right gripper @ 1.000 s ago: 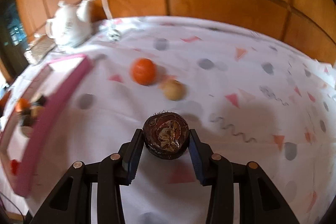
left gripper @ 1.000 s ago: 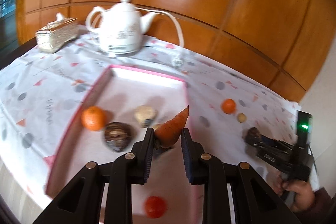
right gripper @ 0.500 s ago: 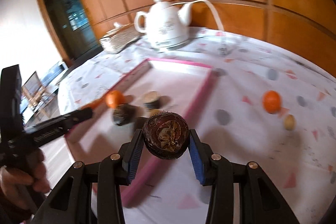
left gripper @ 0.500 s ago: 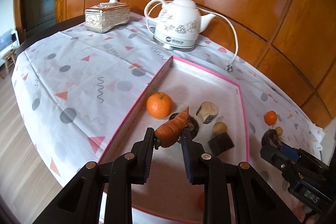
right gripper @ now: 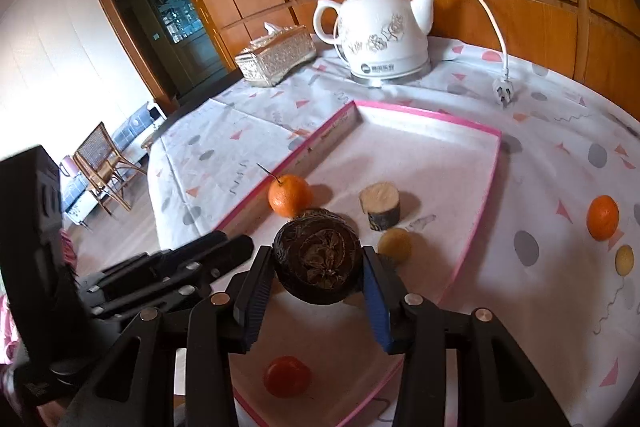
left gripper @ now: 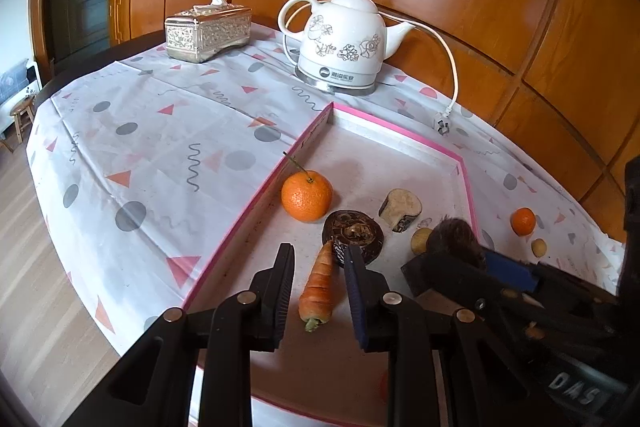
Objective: Organize fruits
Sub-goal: 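Carry the carrot and brown fruit into the pink tray and open both tools, then move both tools from the tray toward the tangerine and yellow fruit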
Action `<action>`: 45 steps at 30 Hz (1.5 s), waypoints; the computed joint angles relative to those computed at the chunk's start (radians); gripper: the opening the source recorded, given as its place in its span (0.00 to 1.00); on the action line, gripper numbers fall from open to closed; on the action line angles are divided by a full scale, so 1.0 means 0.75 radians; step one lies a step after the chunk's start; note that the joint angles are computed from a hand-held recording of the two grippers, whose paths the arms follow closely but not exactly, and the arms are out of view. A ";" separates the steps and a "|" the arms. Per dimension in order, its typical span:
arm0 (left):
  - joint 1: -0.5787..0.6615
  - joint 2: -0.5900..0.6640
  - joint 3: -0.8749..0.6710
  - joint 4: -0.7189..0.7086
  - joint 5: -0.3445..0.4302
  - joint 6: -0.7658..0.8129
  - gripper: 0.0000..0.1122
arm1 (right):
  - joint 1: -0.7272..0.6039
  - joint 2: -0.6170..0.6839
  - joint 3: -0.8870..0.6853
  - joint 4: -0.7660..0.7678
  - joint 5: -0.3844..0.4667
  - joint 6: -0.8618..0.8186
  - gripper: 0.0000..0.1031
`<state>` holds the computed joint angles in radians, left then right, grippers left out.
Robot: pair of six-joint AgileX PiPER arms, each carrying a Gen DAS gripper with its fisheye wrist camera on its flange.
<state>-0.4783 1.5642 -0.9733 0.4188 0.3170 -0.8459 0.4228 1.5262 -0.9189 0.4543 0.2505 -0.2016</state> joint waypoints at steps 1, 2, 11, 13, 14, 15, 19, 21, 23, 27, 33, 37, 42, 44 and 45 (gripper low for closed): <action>-0.001 0.003 -0.002 -0.010 0.002 0.014 0.23 | 0.001 0.003 0.009 0.002 -0.006 0.002 0.43; -0.002 0.005 -0.003 -0.019 0.003 0.022 0.23 | -0.009 0.004 0.014 0.057 -0.003 -0.044 0.43; -0.032 -0.002 -0.003 0.066 0.030 -0.057 0.24 | -0.032 -0.045 0.063 0.149 -0.016 -0.092 0.44; -0.037 -0.003 -0.002 0.076 0.033 -0.063 0.24 | -0.023 -0.061 0.076 0.093 -0.034 -0.032 0.44; -0.040 -0.005 -0.003 0.077 0.034 -0.062 0.24 | -0.016 -0.064 0.079 0.037 -0.044 0.028 0.44; -0.042 -0.007 -0.001 0.082 0.033 -0.066 0.24 | -0.010 -0.072 0.086 -0.024 -0.053 0.092 0.44; -0.055 -0.014 0.001 0.086 0.039 -0.062 0.26 | 0.003 -0.095 0.109 -0.254 -0.072 0.329 0.44; -0.064 -0.017 0.001 0.096 0.041 -0.063 0.26 | -0.002 -0.109 0.124 -0.330 -0.075 0.423 0.44; -0.074 -0.022 0.001 0.101 0.038 -0.061 0.27 | -0.019 -0.130 0.149 -0.289 -0.083 0.397 0.44; -0.094 -0.020 -0.009 0.096 0.043 -0.045 0.29 | -0.039 -0.173 0.196 -0.395 -0.102 0.513 0.44; -0.136 0.000 -0.047 0.055 0.056 0.026 0.29 | -0.108 -0.244 0.270 -0.465 -0.119 0.611 0.44; -0.173 0.027 -0.095 -0.016 0.063 0.119 0.29 | -0.218 -0.293 0.334 -0.381 -0.127 0.537 0.44; -0.248 0.085 -0.187 -0.069 0.073 0.225 0.29 | -0.428 -0.323 0.411 -0.176 -0.122 0.325 0.44; -0.276 0.115 -0.228 -0.096 0.081 0.269 0.29 | -0.522 -0.319 0.430 -0.149 -0.125 0.285 0.44; -0.289 0.134 -0.253 -0.123 0.087 0.299 0.29 | -0.559 -0.315 0.436 -0.111 -0.126 0.239 0.44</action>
<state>-0.6948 1.6644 -1.1634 0.3269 0.3819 -0.6216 0.0035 1.2896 -0.5919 0.3710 0.1563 -0.0225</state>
